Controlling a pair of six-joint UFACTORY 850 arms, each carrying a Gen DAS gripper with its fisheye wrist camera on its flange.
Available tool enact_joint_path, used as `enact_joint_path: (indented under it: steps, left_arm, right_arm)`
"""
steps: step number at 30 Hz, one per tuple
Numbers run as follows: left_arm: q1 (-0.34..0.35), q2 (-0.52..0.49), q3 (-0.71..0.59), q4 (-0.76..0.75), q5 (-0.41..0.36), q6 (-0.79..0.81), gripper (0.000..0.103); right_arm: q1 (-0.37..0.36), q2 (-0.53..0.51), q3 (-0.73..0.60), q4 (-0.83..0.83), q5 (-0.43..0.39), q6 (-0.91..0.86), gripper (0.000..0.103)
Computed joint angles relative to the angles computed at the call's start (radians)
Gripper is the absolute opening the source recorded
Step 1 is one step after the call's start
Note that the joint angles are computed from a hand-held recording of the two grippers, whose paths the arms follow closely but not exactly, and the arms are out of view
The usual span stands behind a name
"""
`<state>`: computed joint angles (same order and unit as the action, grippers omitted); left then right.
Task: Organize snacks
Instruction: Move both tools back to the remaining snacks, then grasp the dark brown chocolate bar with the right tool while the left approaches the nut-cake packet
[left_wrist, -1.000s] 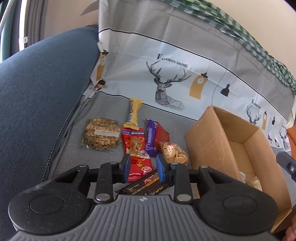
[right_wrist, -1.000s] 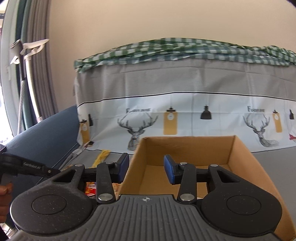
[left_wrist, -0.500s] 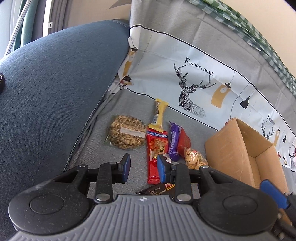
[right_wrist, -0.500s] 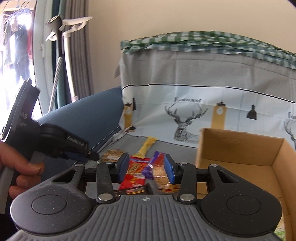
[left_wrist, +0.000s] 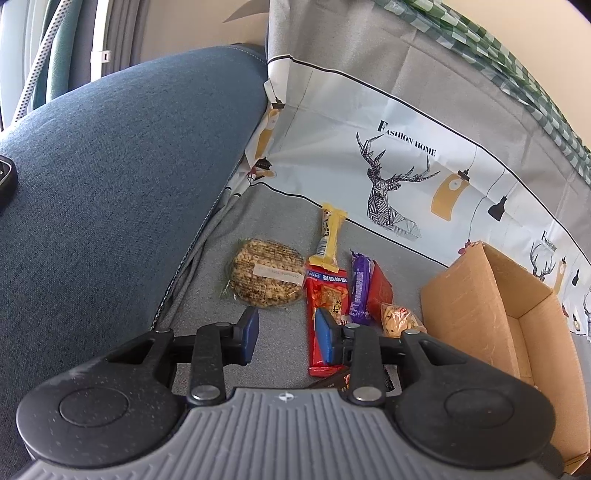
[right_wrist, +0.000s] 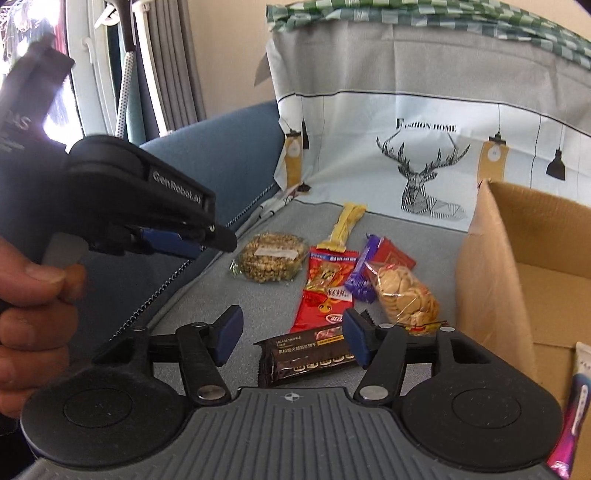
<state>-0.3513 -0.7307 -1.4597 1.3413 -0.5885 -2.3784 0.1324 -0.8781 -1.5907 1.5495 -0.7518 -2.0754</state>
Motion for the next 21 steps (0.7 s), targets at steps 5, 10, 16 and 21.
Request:
enact_joint_path:
  steps: [5,10,16,21]
  left_arm:
    - [0.005,0.003,0.005,-0.006,0.006,-0.003,0.037]
    - [0.006,-0.011,-0.016,-0.042,0.008,0.055,0.037]
    - [0.009,-0.023,-0.03,-0.071,0.012,0.093,0.037]
    - [0.015,-0.033,-0.043,-0.092,0.015,0.12,0.037]
  right_arm:
    - [0.029,-0.038,-0.043,-0.063,0.071,0.137,0.075]
    - [0.063,-0.099,-0.123,-0.175,0.164,0.38,0.08]
    - [0.088,-0.158,-0.19,-0.256,0.218,0.544,0.084]
    - [0.109,-0.165,-0.184,-0.221,0.28,0.458,0.089]
